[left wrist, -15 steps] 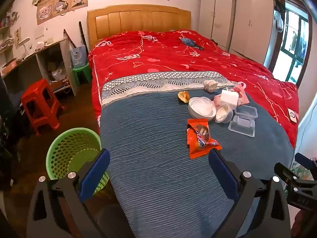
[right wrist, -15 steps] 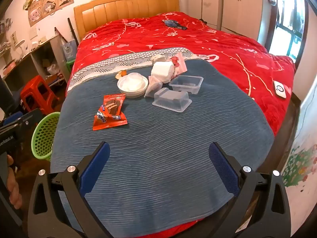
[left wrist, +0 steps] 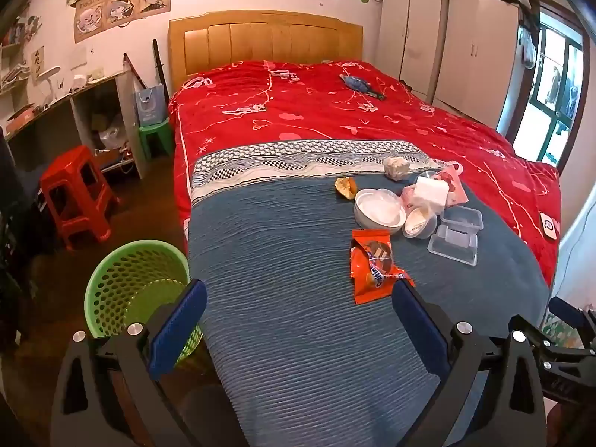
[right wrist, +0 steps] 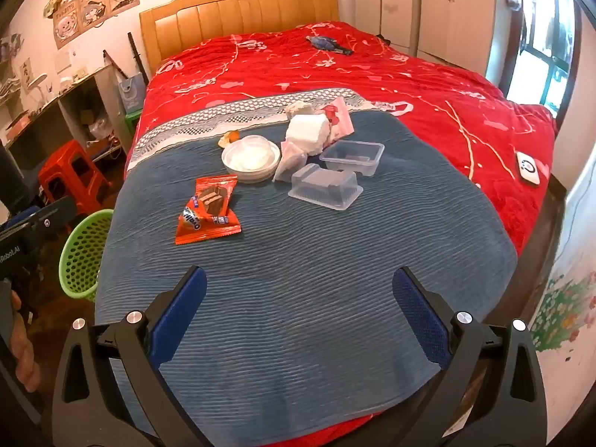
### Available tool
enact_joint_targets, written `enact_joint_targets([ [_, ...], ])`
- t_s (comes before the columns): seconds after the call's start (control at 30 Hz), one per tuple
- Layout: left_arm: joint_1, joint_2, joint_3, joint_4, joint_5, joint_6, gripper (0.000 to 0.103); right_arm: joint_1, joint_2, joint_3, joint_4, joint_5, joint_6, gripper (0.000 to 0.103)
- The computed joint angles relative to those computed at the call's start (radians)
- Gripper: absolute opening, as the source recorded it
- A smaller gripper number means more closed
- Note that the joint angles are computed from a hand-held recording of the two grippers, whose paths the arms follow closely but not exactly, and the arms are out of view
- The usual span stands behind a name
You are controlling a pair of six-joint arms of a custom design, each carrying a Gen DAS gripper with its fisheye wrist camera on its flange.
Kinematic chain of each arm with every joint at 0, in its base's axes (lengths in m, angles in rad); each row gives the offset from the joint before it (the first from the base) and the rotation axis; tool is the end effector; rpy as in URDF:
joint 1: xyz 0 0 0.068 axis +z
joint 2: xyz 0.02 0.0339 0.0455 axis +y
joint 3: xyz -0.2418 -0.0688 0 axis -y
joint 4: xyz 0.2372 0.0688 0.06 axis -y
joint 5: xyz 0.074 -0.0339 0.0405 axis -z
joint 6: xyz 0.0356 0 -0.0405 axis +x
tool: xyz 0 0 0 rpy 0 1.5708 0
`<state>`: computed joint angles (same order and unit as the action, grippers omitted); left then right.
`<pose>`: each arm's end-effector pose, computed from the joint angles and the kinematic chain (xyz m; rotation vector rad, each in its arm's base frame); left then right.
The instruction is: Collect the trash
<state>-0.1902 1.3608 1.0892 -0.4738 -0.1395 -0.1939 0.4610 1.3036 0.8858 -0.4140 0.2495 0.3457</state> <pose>0.2901 -0.0508 0.2701 -0.0748 2.3063 -0.0346 0.2461 0.1124 0.2251 -0.0216 2.3708 0.0868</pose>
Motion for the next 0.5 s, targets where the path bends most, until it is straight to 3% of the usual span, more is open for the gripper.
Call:
enact_joint_targets([
  [0.5,0.008,-0.006,-0.005,0.004,-0.025,-0.031,0.096,0.012,0.007,0.007,0.014,0.002,-0.001,0.098],
])
